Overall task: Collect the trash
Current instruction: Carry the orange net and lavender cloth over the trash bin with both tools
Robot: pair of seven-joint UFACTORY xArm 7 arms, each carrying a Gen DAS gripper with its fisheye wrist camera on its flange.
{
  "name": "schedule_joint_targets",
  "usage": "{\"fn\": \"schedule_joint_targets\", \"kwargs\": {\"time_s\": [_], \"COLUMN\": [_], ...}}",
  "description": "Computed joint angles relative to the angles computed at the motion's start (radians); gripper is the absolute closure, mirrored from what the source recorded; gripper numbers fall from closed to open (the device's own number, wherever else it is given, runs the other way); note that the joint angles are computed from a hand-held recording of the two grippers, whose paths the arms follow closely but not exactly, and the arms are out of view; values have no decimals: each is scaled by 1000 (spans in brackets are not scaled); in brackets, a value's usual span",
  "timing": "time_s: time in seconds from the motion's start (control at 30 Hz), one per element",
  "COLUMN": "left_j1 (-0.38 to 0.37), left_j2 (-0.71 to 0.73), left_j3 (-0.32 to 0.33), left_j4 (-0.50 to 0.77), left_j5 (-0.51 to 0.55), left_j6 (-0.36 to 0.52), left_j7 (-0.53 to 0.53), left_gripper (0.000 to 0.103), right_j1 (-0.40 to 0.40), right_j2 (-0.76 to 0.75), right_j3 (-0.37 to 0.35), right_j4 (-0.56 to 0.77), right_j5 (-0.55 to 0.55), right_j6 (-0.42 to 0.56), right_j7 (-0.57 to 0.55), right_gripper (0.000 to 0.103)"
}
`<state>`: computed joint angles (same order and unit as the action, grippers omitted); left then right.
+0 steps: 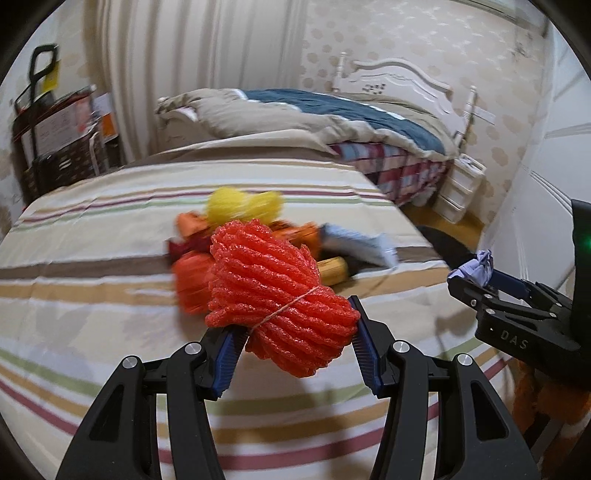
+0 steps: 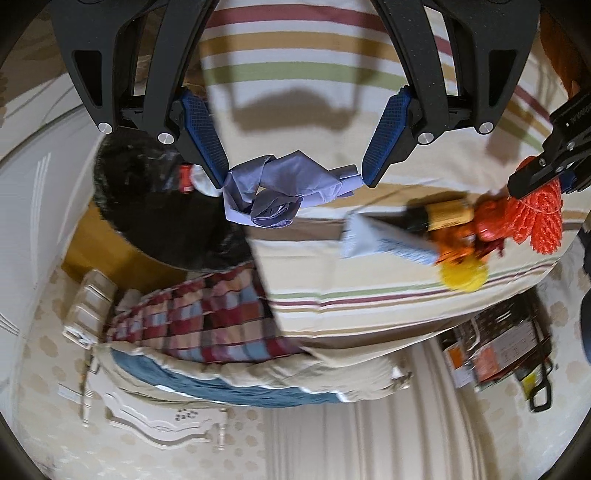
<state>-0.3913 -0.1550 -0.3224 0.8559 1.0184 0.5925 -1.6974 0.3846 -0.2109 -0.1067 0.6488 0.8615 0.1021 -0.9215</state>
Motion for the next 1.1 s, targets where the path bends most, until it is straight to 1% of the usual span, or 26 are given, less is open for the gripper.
{"fn": "schedule_joint_targets", "kwargs": {"time_s": [0.1,0.17,0.33,0.5,0.6,0.9,1.1], "left_j1": [-5,-23,-88,-149,-179,-248,-301], "left_j2": [82,134,257,382,450,600,674], "left_j3": [7,21,76,128,159,239,296], "left_j4": [82,136,274,416,496,680,785], "left_j5": [27,39,54,28,-9,-151,-225], "left_j6": [-29,-33,-37,-46,-44,-42,-27], "left_j7": [18,33,87,169,222,362,441], "left_gripper": [49,49,49,49,49,49,49], "right_j1": [-19,-45,-132,-218,-266,-394,-466], "right_j2": [32,61,141,222,259,338,377], "right_j3": [-26,-31,-12,17,40,125,180], "right_j4": [34,61,132,206,237,307,342], "right_j5": [22,46,81,100,85,51,-4], "right_j6": [-1,-5,3,20,26,32,30], "right_j7": [-21,-43,-77,-93,-80,-44,3], "right_gripper": [30,30,30,30,30,30,30]}}
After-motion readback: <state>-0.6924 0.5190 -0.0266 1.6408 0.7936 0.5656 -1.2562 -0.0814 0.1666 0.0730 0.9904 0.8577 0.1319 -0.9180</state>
